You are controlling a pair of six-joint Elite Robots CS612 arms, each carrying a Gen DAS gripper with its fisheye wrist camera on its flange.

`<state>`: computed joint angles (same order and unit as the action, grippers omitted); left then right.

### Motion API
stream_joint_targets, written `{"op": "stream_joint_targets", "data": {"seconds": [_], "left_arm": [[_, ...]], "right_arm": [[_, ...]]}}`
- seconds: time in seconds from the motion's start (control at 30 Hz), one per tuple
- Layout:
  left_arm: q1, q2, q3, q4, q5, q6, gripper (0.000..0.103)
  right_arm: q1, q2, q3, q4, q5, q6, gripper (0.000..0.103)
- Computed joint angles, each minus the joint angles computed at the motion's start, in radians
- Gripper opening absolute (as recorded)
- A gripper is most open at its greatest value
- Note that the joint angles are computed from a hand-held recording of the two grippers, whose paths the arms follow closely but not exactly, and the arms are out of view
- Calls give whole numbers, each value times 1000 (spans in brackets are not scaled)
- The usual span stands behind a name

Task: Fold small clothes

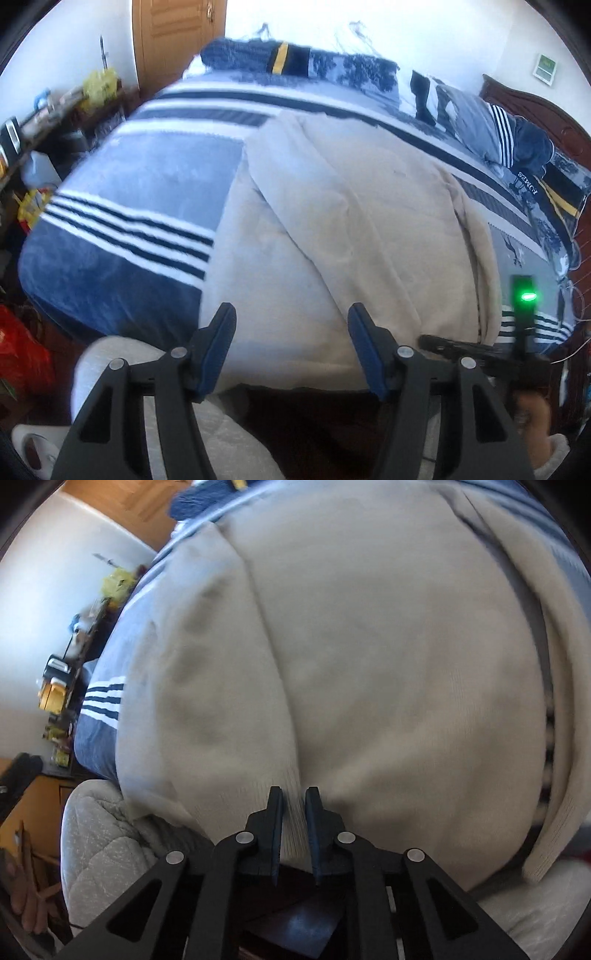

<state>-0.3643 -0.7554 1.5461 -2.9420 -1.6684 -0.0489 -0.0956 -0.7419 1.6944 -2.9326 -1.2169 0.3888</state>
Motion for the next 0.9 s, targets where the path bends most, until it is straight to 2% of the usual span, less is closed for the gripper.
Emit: {"op": "stream_joint_targets", "data": {"seconds": [0.07, 0.13, 0.17, 0.23, 0.33, 0.47, 0.53, 0.57, 0.67, 0.77, 0.9], "left_arm": [[-5, -8, 16, -53, 40, -3, 76], [-9, -10, 17, -75, 57, -16, 76], [-8, -9, 14, -77, 56, -20, 76], [-6, -5, 1, -67, 47, -27, 77], [1, 9, -26, -47, 35, -51, 77], [10, 43, -81, -15, 37, -97, 85], [18, 67, -121, 16, 26, -119, 85], [25, 85, -149, 34, 10, -139, 85], [46, 145, -253, 119, -45, -197, 85], [65, 226, -392, 208, -106, -272, 85], [76, 349, -612, 316, -149, -295, 85]], "right_arm": [[-9, -10, 28, -75, 33, 7, 29], [-4, -45, 63, -191, 16, 32, 82], [1, -60, 75, -244, 2, 41, 88], [15, -88, 80, -296, -31, 26, 89], [36, -119, 48, -289, -107, -25, 89], [40, -116, -34, -256, -123, -90, 89], [34, -105, -78, -218, -96, -127, 89], [28, -91, -110, -201, -64, -136, 89], [22, -42, -210, -134, -28, -145, 89], [1, 37, -356, -17, 41, -153, 89], [-15, 159, -562, 138, 119, -146, 86]]}}
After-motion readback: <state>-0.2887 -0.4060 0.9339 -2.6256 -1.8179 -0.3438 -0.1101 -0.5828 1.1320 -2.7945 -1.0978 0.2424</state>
